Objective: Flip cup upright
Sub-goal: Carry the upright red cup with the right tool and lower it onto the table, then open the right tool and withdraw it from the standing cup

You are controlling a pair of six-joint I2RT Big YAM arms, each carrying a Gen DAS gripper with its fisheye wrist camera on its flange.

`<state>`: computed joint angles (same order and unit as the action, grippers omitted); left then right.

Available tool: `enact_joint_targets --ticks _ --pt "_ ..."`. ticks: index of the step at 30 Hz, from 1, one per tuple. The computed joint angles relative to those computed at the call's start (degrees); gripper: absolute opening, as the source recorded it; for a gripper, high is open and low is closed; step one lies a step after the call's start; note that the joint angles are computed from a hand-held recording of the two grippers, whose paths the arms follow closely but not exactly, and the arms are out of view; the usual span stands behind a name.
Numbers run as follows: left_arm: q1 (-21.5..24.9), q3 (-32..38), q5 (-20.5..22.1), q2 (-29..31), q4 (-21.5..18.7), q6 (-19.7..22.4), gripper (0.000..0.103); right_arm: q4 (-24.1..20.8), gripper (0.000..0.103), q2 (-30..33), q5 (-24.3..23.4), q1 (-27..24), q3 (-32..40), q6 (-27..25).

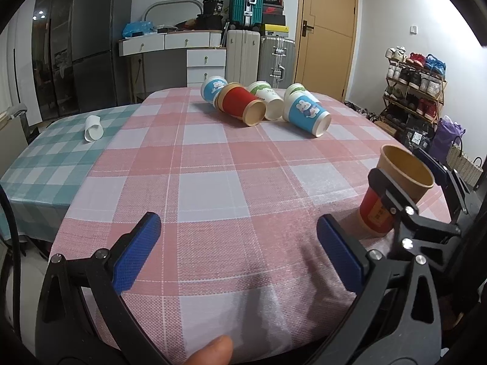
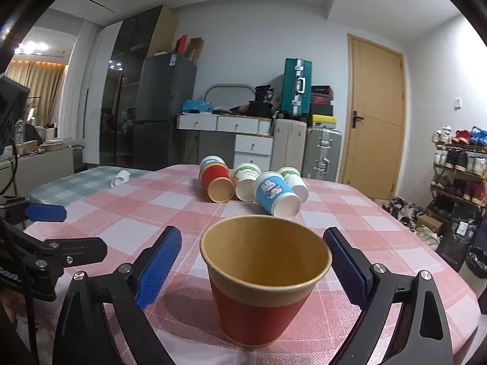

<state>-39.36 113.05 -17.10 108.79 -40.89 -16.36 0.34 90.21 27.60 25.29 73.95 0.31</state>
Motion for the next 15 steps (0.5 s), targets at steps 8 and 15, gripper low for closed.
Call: enact_joint_targets --ticks 8,15 --pt "-1.74 -0.47 -0.49 -1.16 2.46 2.03 0.102 -11.06 0.103 -7.70 -18.60 -5.72 -0.97 0.87" --pt "-3.54 -1.52 -0.41 -1.89 6.04 3.56 0.102 -10.56 0.103 -13.41 -24.46 -9.97 -6.94 1.67"
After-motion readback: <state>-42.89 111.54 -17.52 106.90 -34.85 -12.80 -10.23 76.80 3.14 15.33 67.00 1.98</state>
